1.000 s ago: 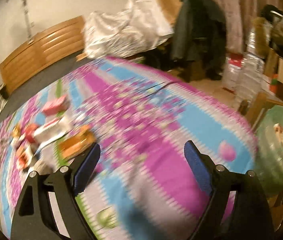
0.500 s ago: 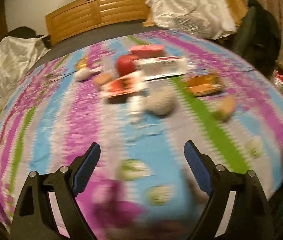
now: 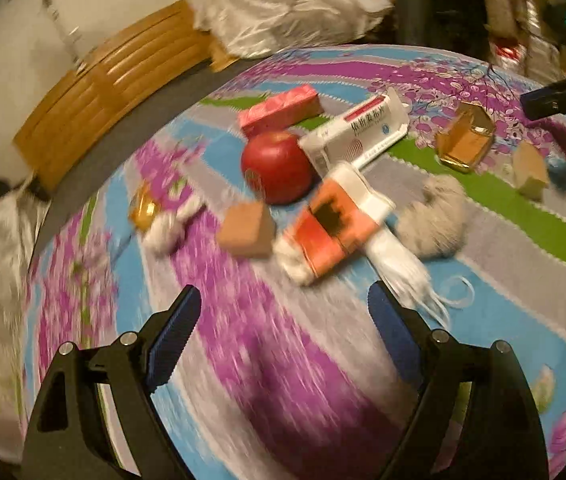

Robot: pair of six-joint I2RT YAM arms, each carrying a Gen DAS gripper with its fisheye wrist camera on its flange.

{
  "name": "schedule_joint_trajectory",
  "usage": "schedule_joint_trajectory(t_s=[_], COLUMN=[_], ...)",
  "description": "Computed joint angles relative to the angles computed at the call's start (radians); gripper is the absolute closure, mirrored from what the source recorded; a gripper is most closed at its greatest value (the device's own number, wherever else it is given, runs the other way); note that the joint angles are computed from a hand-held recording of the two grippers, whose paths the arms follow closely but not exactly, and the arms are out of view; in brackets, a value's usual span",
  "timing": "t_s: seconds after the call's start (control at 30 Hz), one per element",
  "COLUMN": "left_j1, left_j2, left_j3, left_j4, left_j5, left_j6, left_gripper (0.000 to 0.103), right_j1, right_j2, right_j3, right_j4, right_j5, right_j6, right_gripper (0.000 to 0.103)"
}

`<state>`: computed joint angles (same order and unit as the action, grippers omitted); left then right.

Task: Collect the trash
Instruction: 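Grasp the orange city-print paper cup with the left tool while the right tool grasps the gold box, then carry the paper cup and gold box in both tools over the green bin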

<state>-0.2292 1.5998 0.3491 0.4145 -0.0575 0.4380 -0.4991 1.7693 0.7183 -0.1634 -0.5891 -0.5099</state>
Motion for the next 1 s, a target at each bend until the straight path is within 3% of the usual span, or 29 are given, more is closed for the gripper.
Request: schedule_joint_trajectory(t_s=[0.13, 0.27, 0.3, 0.37, 0.4, 0.47, 0.57, 0.7, 0.83, 1.0], left_j1=[-0.001, -0.006, -0.008, -0.011, -0.010, -0.024, -0.037, -0.046, -0.028, 0.016], left_j2=[0.141, 0.261, 0.284, 0.329, 0.342, 0.345, 0.340, 0.272, 0.101, -0.197], left_j3=[0.122, 0.235, 0.257, 0.300, 0.319, 0.312, 0.277, 0.190, 0.038, -0.145], left_j4=[0.001, -0.057, -0.066, -0.091, -0.116, -0.112, -0.062, -0.016, 0.027, -0.047], left_j5=[0.065, 0.104, 0.107, 0.111, 0.127, 0.140, 0.116, 0.094, 0.093, 0.061], left_j6=[0.108, 0.256, 0.272, 0.284, 0.288, 0.284, 0.232, 0.162, 0.052, -0.059], left_gripper=[0.023, 0.026, 0.027, 0.040, 0.052, 0.064, 0.068, 0.070, 0.070, 0.070], right_j1=[0.056, 0.087, 0.100, 0.116, 0.114, 0.105, 0.089, 0.069, 0.009, -0.080], right_j2=[0.137, 0.228, 0.261, 0.269, 0.263, 0.273, 0.281, 0.212, 0.102, -0.049], right_j3=[0.096, 0.172, 0.201, 0.190, 0.182, 0.194, 0.196, 0.119, 0.059, 0.029], right_j4=[0.011, -0.030, -0.044, 0.005, 0.014, 0.002, -0.004, 0.040, 0.035, -0.055], right_j5=[-0.003, -0.039, -0.034, -0.013, -0.017, -0.040, -0.062, -0.074, -0.127, -0.203], right_j6=[0.083, 0.090, 0.087, 0.116, 0.123, 0.129, 0.123, 0.115, 0.101, 0.057], right_gripper=[0.019, 0.022, 0.027, 0.037, 0.040, 0.077, 0.077, 0.078, 0.078, 0.078])
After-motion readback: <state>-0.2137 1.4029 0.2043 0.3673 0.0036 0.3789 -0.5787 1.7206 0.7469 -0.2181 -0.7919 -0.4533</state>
